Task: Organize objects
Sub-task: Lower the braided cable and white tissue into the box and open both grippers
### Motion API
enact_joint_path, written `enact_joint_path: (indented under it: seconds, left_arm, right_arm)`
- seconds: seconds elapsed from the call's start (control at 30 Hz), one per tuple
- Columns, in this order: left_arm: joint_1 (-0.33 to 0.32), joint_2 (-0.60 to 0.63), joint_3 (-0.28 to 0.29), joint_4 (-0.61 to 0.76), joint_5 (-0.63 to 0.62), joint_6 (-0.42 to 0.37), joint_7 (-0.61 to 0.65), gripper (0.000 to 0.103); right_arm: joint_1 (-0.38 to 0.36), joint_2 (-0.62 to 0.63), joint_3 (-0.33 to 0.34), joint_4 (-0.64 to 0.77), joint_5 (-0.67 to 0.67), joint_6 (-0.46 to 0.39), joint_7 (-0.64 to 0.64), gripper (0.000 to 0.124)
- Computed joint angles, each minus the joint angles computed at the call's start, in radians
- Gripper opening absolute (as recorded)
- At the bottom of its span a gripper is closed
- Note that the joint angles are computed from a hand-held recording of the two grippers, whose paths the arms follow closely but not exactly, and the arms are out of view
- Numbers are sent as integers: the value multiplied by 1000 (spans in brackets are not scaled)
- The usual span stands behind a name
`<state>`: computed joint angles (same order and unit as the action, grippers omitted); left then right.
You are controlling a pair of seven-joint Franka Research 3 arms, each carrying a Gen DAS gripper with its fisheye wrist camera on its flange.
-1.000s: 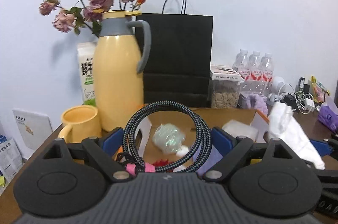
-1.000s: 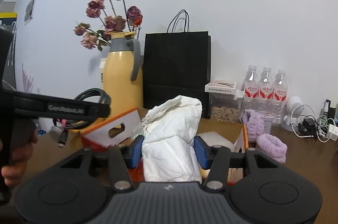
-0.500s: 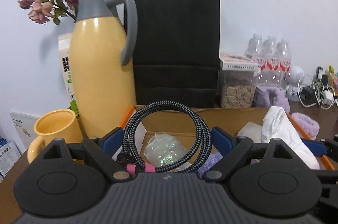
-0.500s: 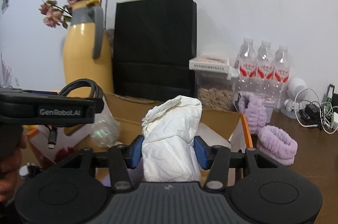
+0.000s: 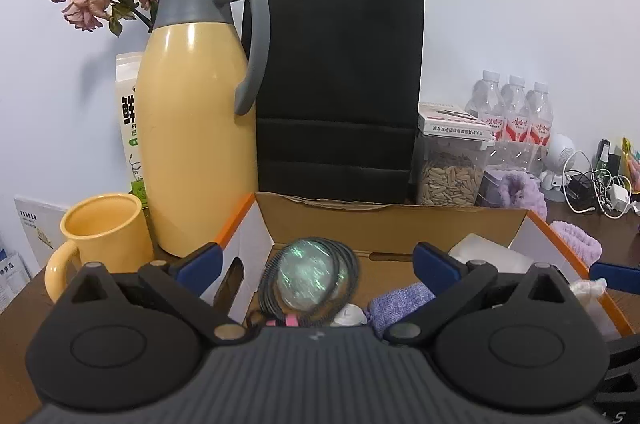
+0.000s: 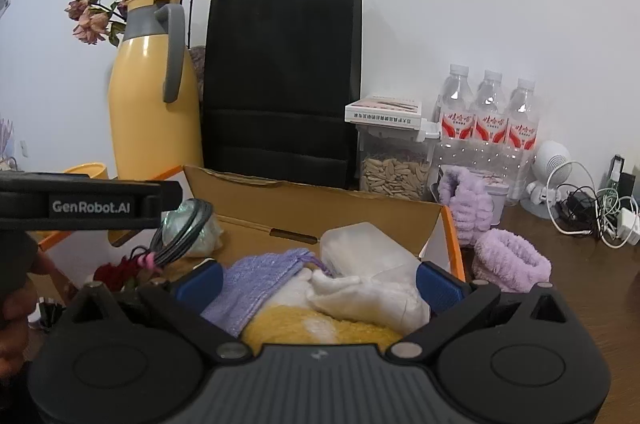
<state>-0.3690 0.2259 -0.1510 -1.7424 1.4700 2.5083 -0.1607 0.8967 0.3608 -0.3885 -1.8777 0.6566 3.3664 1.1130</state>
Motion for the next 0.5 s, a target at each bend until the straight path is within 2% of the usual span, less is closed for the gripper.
enact_joint_path:
  seconds: [0.13, 0.23, 0.37, 0.5]
  left_arm:
    - [-2, -18, -2, -18, 18, -3, -23, 103]
    - [-2, -43, -8, -43, 56, -9, -69, 103]
    - [4, -95, -26, -103, 151, -17, -167, 103]
    - [17, -150, -55, -171, 190, -33, -219, 103]
  right_arm:
    - [57, -2, -52, -10, 37, 19, -26, 103]
    - [69, -17, -50, -24, 78, 48, -65, 103]
    - [24, -64, 25, -72, 87, 115, -104, 103]
    - [-32, -118, 108, -136, 76, 182, -121, 103]
